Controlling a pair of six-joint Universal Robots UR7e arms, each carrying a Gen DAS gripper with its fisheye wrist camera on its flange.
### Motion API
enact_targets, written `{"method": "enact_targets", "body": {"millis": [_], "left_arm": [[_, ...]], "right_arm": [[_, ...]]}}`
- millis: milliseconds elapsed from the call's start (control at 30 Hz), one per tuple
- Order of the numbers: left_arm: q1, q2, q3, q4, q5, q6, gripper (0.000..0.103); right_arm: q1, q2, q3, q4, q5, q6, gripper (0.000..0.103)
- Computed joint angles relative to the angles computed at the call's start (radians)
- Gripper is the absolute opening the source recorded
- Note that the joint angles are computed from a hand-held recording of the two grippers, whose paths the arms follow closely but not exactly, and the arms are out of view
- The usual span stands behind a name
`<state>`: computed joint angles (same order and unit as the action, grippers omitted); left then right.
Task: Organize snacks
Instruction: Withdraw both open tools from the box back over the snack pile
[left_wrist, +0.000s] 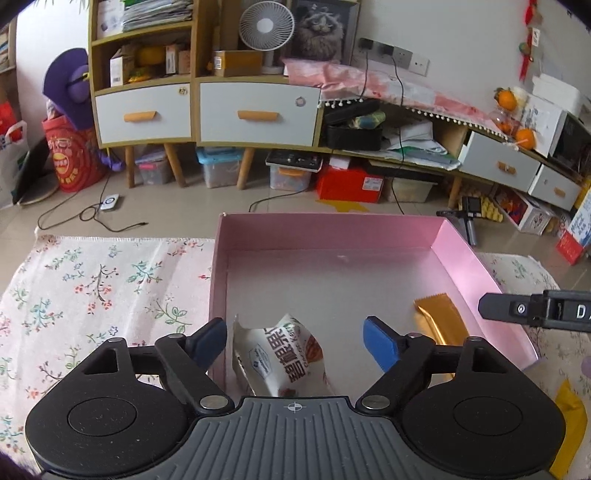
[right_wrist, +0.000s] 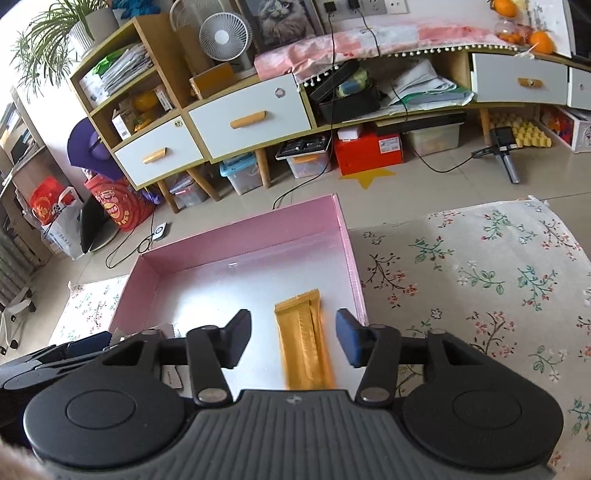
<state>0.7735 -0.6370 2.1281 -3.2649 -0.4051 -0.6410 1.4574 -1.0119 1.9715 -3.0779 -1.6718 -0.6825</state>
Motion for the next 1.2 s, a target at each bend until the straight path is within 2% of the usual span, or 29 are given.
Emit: {"method": "enact_targets", "body": {"millis": [333,867,1200], "left_arm": [[-0.066,-0.063,0.057,0.167,0.008,-0.173,0.087],[-0.219,-0.173,0.171,0.483,-0.021,-0.538,0.096],[-0.299,-0.231,0.223,0.724,-0.075,-0.755,0.1]], "right_arm": [[0.0,-0.058,0.029,0.011,0.003,0.017,0.065],[-0.016,-0.193,0.142,0.01,0.001,0.0,0.088],[-0.026,-0.259,0.212,0.029,-0.028,-0.019,0.095]]}}
